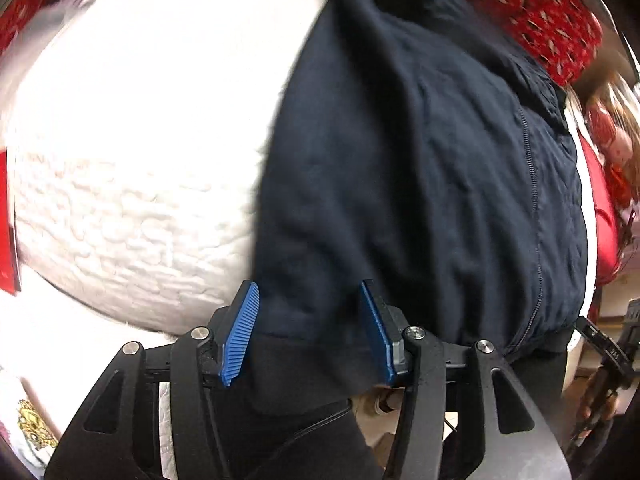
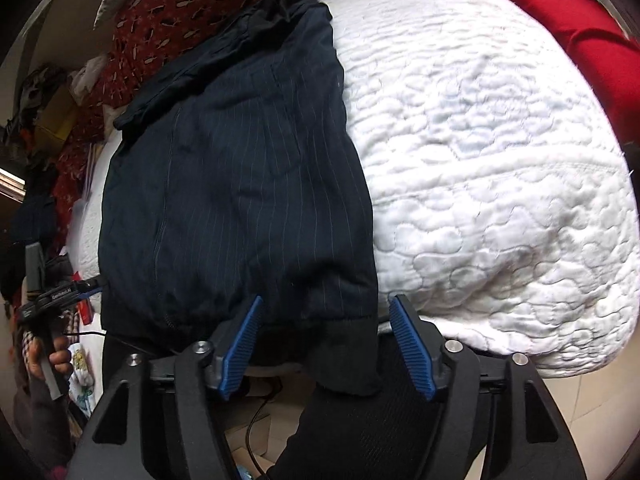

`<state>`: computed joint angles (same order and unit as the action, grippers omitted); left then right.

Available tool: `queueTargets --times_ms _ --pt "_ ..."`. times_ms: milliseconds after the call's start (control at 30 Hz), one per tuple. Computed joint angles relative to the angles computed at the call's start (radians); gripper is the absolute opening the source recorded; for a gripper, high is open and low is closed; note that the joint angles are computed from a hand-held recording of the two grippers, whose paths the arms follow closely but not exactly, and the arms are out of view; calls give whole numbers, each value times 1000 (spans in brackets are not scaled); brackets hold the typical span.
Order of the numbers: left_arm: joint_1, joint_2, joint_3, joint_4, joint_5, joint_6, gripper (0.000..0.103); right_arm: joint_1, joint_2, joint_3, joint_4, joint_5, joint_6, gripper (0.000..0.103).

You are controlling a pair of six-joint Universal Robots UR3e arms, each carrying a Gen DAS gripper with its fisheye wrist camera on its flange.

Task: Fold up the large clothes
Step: 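Move the left gripper to the jacket hem edge, then grasp the jacket hem with the left gripper while the right gripper grasps the hem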

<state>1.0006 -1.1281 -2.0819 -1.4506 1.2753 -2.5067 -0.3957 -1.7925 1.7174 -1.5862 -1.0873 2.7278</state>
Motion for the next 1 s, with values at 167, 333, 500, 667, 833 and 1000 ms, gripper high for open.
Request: queueTargets --times_ms 167,333,500,667,833,1000 --pt "151 -77 9 -173 -68 136 53 -2 22 13 47 33 -72 67" --pt "230 -82 -23 -236 -85 243 52 80 52 39 -24 8 -103 69" --pt "261 50 10 -412 -136 371 6 171 89 17 -22 -27 -175 5" --pt "324 74 162 -677 -219 487 6 52 6 -46 225 191 -344 4" --pt "334 -18 348 -836 -324 503 6 -29 -11 -165 426 403 -429 4" --pt "257 -159 517 -810 -485 361 6 -39 68 -314 450 557 -380 4"
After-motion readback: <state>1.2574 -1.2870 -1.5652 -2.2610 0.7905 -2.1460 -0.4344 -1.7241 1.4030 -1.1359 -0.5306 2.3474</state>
